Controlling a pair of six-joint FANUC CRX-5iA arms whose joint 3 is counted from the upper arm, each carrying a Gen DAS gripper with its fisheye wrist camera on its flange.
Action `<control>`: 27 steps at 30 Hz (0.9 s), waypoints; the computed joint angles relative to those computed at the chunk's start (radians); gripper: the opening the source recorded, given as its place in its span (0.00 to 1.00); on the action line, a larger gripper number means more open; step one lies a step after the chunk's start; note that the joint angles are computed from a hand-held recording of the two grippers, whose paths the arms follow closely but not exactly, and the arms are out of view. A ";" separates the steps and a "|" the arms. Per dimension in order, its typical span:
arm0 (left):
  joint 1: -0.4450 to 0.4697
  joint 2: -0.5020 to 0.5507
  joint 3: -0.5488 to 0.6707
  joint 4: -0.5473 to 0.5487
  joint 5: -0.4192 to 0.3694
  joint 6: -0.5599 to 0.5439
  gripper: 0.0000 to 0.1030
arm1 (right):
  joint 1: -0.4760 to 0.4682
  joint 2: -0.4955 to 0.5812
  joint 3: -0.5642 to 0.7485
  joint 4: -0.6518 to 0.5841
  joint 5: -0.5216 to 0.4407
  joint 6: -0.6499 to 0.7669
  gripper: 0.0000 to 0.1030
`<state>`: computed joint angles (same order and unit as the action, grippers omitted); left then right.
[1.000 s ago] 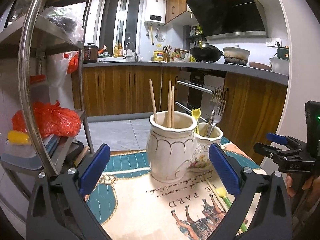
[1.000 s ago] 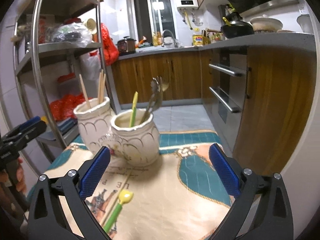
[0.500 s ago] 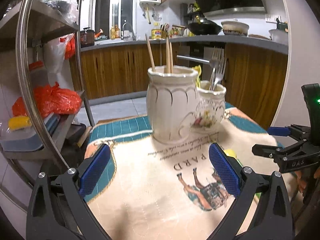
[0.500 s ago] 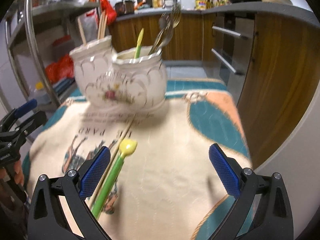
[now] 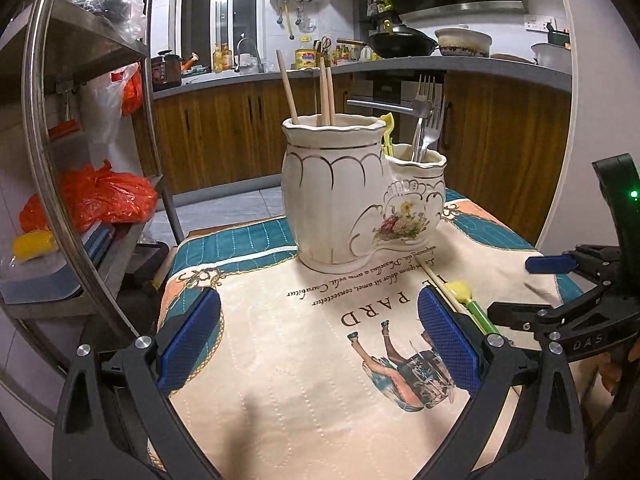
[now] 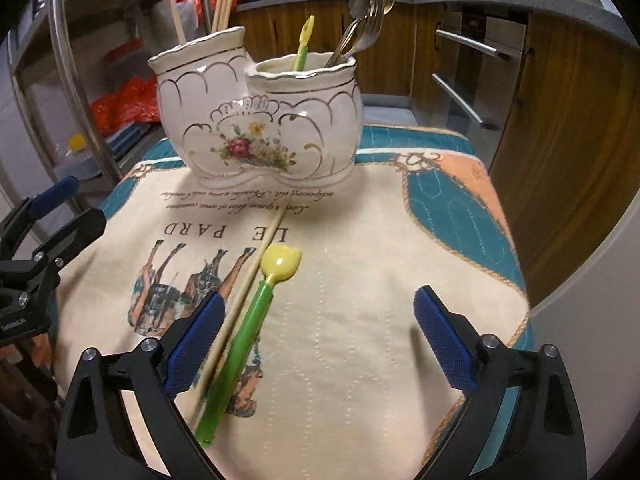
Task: Organize utensils
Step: 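Withdraw both open tools back over the remaining utensils, then grasp the green-handled yellow spoon with right while left grasps the last wooden chopstick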
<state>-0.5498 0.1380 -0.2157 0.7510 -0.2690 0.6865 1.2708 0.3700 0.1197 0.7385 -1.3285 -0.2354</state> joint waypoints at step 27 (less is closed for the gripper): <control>-0.011 0.044 0.116 -0.153 -0.190 0.183 0.94 | -0.003 -0.075 -0.097 0.033 0.102 -0.015 0.10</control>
